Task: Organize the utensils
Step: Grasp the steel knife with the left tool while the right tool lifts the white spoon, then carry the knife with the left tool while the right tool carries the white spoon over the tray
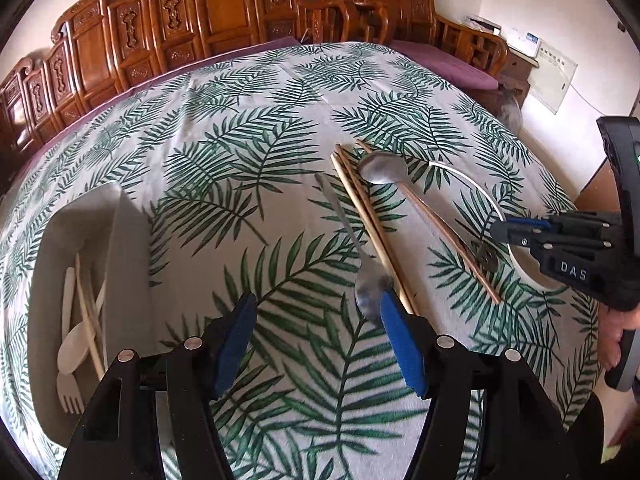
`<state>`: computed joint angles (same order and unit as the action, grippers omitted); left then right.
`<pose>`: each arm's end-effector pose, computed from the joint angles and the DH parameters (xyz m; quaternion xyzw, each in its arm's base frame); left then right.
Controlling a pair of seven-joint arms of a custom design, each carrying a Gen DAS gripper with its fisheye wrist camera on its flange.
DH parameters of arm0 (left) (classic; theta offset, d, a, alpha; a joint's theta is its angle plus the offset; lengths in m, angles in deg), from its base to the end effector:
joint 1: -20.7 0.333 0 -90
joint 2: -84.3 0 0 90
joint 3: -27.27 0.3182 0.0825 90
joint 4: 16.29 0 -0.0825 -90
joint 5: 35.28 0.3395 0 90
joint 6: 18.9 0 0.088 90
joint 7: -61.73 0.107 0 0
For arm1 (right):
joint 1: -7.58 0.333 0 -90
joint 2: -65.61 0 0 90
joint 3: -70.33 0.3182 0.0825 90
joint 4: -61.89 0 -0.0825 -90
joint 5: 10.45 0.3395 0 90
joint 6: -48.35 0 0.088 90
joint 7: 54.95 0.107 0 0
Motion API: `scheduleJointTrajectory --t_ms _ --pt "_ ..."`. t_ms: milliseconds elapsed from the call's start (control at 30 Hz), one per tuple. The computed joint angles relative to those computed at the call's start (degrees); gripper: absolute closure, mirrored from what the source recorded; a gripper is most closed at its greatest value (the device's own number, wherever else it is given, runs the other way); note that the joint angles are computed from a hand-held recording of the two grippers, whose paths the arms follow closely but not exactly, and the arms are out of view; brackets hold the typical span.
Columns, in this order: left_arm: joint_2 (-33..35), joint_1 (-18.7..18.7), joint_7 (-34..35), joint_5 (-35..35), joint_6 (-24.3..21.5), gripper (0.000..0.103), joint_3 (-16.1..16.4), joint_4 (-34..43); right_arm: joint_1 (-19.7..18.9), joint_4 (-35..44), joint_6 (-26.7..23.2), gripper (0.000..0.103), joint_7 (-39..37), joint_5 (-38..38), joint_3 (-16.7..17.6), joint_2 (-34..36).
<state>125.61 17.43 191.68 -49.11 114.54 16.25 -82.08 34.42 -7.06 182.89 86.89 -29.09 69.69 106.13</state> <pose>0.7331 -0.1398 0.4467 -0.3857 0.8791 -0.2578 0.1098 0.6669 0.3260 0.4271 -0.5871 0.7680 -0.1621 0.1983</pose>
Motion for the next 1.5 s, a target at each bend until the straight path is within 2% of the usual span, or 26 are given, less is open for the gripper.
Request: scheduleJointTrajectory --t_ms 100,233,567,733,867,900,1200,1500 --pt "1.68 -1.08 -1.24 0.8 -1.12 0.042 0.26 2.64 -0.92 -4.38 4.54 0.091 1.8 0.79 0.22 -1.79" --pt "4.0 -2.78 -2.92 2.76 -1.97 0.043 0.94 6.24 -1.03 -4.47 5.06 0.091 1.71 0.77 0.3 -1.73" --pt "11.35 -5.95 -6.32 7.48 -9.12 0.075 1.94 19.27 -1.06 -4.31 5.11 0.091 1.81 0.84 0.32 -1.64" --pt "15.01 -6.82 -7.93 8.61 -13.21 0.083 2.1 26.2 -1.01 -4.21 4.9 0.091 1.62 0.74 0.29 -1.6" --pt "15.53 -6.83 -8.69 8.9 -13.52 0.1 2.06 27.13 -0.94 -3.85 4.37 0.091 1.51 0.69 0.25 -1.46" --pt "16.14 -6.78 -9.0 8.83 -14.68 0.1 1.95 28.52 -0.77 -3.43 3.79 0.091 1.5 0.52 0.12 -1.32" --pt "8.17 -4.91 -6.88 7.17 -6.86 0.1 1.04 15.88 0.43 0.91 1.46 0.091 0.82 -0.73 -0.36 -0.05" --pt "2.97 -2.48 -3.44 4.1 -2.95 0.1 0.01 10.45 1.27 5.85 2.21 0.091 -0.36 -1.35 -0.51 0.64"
